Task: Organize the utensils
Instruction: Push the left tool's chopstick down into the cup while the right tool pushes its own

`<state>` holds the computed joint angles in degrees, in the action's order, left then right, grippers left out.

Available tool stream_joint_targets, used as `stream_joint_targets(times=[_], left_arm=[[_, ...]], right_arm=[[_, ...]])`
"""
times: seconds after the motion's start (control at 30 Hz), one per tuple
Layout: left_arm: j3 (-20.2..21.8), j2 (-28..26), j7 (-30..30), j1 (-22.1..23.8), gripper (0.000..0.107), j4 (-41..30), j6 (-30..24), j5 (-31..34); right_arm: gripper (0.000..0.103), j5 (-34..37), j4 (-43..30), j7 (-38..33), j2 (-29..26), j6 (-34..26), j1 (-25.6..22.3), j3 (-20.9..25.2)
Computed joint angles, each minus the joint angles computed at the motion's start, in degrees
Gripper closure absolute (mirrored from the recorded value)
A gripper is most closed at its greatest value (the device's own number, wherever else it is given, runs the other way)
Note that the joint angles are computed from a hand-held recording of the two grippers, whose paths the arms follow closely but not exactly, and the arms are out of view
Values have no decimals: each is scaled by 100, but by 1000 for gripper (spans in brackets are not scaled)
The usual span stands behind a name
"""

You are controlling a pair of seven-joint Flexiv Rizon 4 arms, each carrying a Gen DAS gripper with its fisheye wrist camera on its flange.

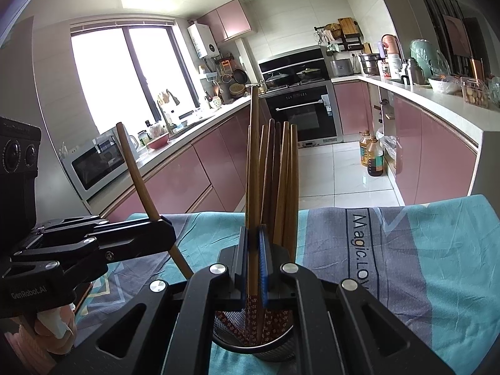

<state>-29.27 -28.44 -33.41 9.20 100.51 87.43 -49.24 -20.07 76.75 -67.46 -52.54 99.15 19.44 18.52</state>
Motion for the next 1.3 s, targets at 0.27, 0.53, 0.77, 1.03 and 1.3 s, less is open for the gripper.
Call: stream_joint_targets(times=[0.27, 0.53, 0.77, 1.03, 1.3], left_arm=[[62, -50, -81, -41, 100, -43, -6, 195], [102, -114, -259, -50, 100, -106, -6, 404], [270, -248, -584, -139, 99, -271, -70, 706], [432, -394, -919, -195, 99, -463, -190, 999], [491, -543, -1148, -196, 99, -626, -259, 1204]], right_arm=[[97, 15, -19, -28, -56, -11, -29, 45], [97, 4, -37, -56, -104, -49, -78, 114], [97, 29, -68, -97, -120, -143, -110, 173], [97, 125, -138, -197, -144, -280, -107, 199], [97, 243, -190, -299, -143, -346, -100, 220]])
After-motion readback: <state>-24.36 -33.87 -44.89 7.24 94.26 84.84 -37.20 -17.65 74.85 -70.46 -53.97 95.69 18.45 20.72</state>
